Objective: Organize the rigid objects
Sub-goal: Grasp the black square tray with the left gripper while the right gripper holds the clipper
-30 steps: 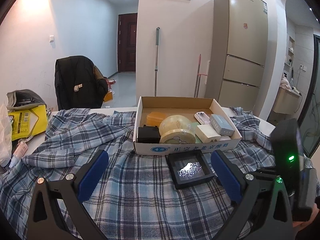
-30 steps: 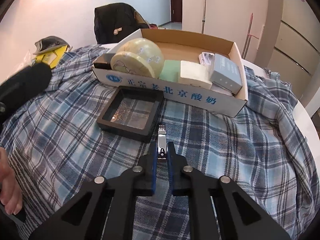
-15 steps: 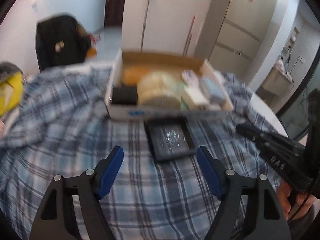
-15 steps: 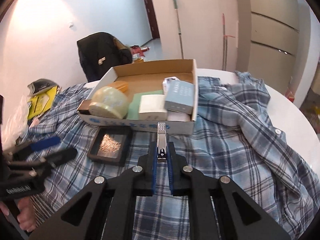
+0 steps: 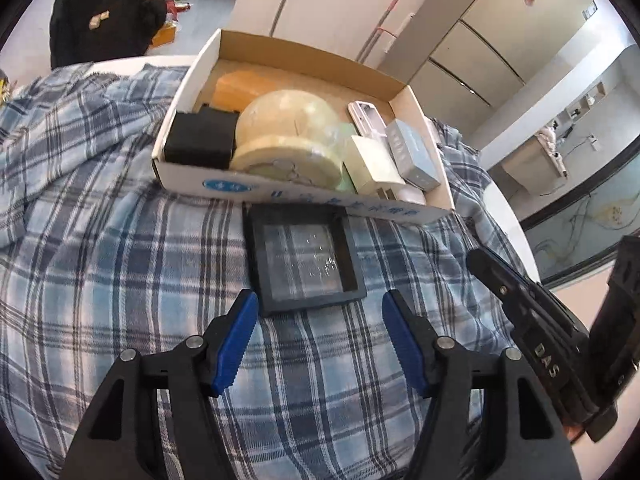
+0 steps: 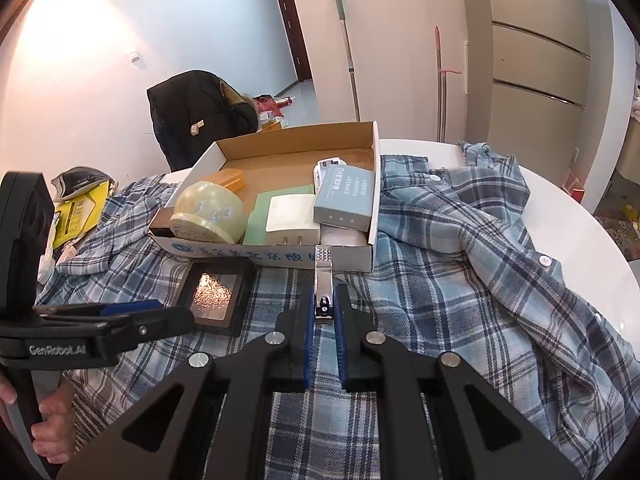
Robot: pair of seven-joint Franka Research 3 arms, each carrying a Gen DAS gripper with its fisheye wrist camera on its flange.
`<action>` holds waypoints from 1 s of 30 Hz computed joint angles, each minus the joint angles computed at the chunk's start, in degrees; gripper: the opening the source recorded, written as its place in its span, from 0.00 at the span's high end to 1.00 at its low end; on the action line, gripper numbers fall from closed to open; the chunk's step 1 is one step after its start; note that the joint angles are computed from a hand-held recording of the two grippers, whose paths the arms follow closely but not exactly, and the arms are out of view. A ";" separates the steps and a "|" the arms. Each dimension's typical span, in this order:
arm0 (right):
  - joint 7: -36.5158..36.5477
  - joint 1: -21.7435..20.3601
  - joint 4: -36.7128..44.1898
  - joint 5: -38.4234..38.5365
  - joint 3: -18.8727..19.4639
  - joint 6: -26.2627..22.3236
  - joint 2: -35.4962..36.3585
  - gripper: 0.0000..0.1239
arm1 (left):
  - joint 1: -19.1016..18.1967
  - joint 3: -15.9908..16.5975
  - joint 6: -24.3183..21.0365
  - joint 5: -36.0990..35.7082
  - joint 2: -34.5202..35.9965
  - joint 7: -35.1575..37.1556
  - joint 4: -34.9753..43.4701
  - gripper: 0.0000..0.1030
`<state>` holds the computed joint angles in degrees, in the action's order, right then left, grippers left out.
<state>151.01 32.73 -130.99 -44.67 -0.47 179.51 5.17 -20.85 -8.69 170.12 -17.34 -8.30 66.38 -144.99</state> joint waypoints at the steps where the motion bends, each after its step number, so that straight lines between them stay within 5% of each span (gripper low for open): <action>1: -0.19 -0.03 -0.03 0.21 0.09 -0.04 -0.05 0.93 | 0.60 -0.42 0.03 1.14 0.25 -1.08 0.25 0.35; 5: 0.24 0.31 -0.04 -0.76 -0.33 0.20 -0.18 0.93 | 0.00 0.37 -0.51 -2.79 2.25 1.71 2.22 0.35; 13: 0.04 -0.73 -0.43 -0.23 0.40 0.62 -0.54 0.93 | 3.21 -1.87 -2.97 2.11 4.99 -1.11 5.21 0.35; 22: -5.45 -1.45 -0.72 6.20 1.33 0.28 0.05 0.93 | 6.19 -4.65 -7.99 26.83 8.60 -17.96 10.32 0.34; 30: -5.61 -0.23 -1.08 7.46 -0.46 0.65 -0.07 0.93 | 6.19 -4.72 -10.72 28.01 11.05 -19.62 13.14 0.28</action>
<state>145.41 32.50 -132.08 -37.21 -0.93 180.15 5.10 -14.66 -13.40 159.40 10.67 2.75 46.77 -131.84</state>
